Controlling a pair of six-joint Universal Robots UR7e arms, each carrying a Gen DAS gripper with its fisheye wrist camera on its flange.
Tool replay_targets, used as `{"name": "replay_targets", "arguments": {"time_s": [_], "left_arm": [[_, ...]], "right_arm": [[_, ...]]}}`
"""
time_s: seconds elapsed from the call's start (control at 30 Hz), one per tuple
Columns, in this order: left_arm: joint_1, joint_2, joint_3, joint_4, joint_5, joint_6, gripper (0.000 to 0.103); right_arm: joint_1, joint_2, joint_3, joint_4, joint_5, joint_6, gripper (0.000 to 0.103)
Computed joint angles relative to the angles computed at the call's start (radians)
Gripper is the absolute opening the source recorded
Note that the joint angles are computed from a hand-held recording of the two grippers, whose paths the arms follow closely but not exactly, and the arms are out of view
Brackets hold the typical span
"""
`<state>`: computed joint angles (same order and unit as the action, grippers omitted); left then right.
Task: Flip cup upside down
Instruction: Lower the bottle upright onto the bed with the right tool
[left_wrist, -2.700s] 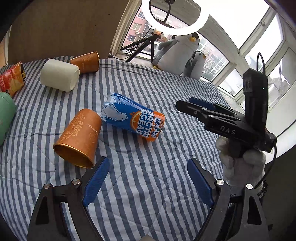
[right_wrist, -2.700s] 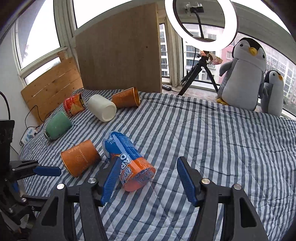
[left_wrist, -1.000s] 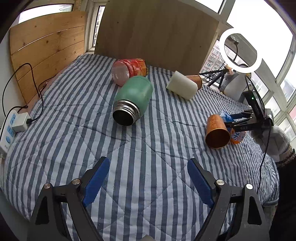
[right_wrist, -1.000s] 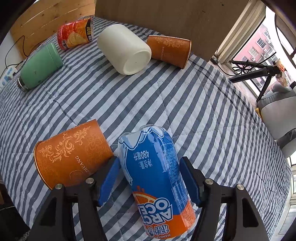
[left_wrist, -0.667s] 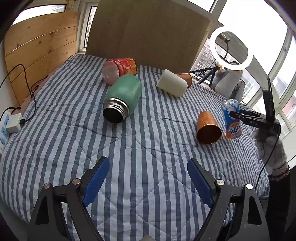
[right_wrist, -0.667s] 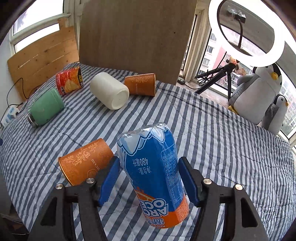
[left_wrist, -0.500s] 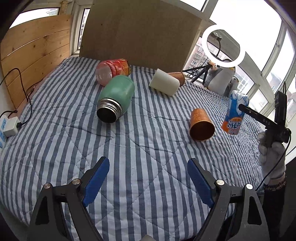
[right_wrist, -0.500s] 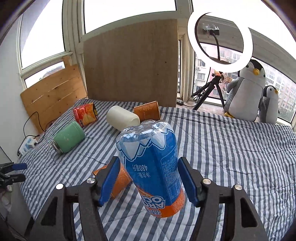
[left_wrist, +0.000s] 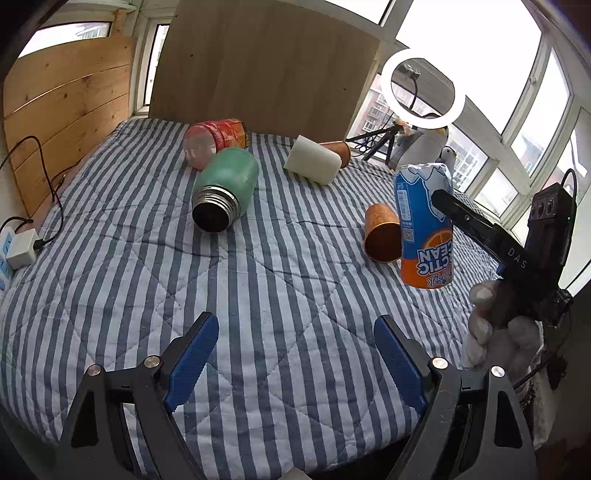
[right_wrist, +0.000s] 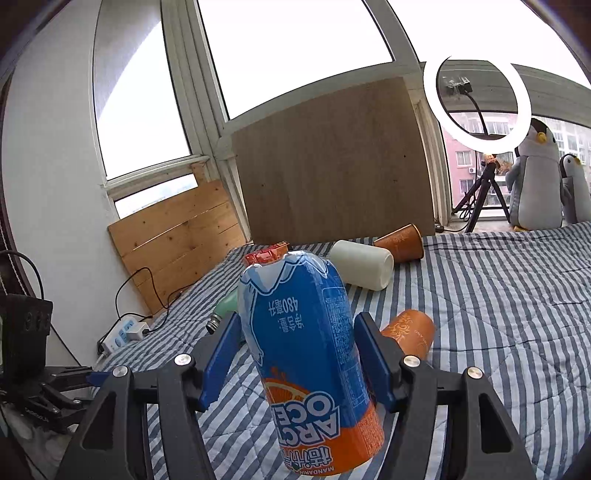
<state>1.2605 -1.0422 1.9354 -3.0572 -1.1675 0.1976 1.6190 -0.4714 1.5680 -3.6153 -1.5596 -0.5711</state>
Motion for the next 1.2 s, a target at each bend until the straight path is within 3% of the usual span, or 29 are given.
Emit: {"name": "replay_targets", "arguments": {"time_s": [0.2, 0.43, 0.53, 0.7, 0.87, 1.03, 1.13, 1.2], "left_arm": [[0.004, -0.022, 0.036, -0.032, 0.015, 0.003, 0.088], [0.003, 0.01, 0.024, -0.03, 0.011, -0.006, 0.088], [0.0, 0.028, 0.018, -0.031, -0.005, -0.009, 0.088], [-0.024, 0.077, 0.038, -0.135, 0.027, 0.033, 0.088], [-0.059, 0.165, 0.072, -0.417, 0.097, 0.168, 0.089], [-0.069, 0.233, 0.095, -0.699, 0.063, 0.254, 0.089], [-0.08, 0.311, 0.094, -0.956, 0.055, 0.353, 0.089], [-0.085, 0.348, 0.089, -1.059, 0.038, 0.391, 0.09]], "right_arm": [[-0.032, 0.05, -0.015, 0.014, 0.005, 0.005, 0.06], [-0.058, 0.009, 0.111, -0.096, 0.028, -0.036, 0.059], [-0.066, -0.006, 0.149, -0.092, 0.032, -0.057, 0.059], [-0.074, -0.019, 0.201, -0.12, 0.021, -0.083, 0.059], [-0.059, -0.004, 0.221, -0.187, -0.021, -0.142, 0.061], [-0.068, -0.006, 0.278, -0.315, 0.021, -0.14, 0.071], [-0.064, 0.025, 0.293, -0.501, -0.011, -0.161, 0.072], [-0.057, 0.056, 0.292, -0.652, -0.038, -0.197, 0.072]]}}
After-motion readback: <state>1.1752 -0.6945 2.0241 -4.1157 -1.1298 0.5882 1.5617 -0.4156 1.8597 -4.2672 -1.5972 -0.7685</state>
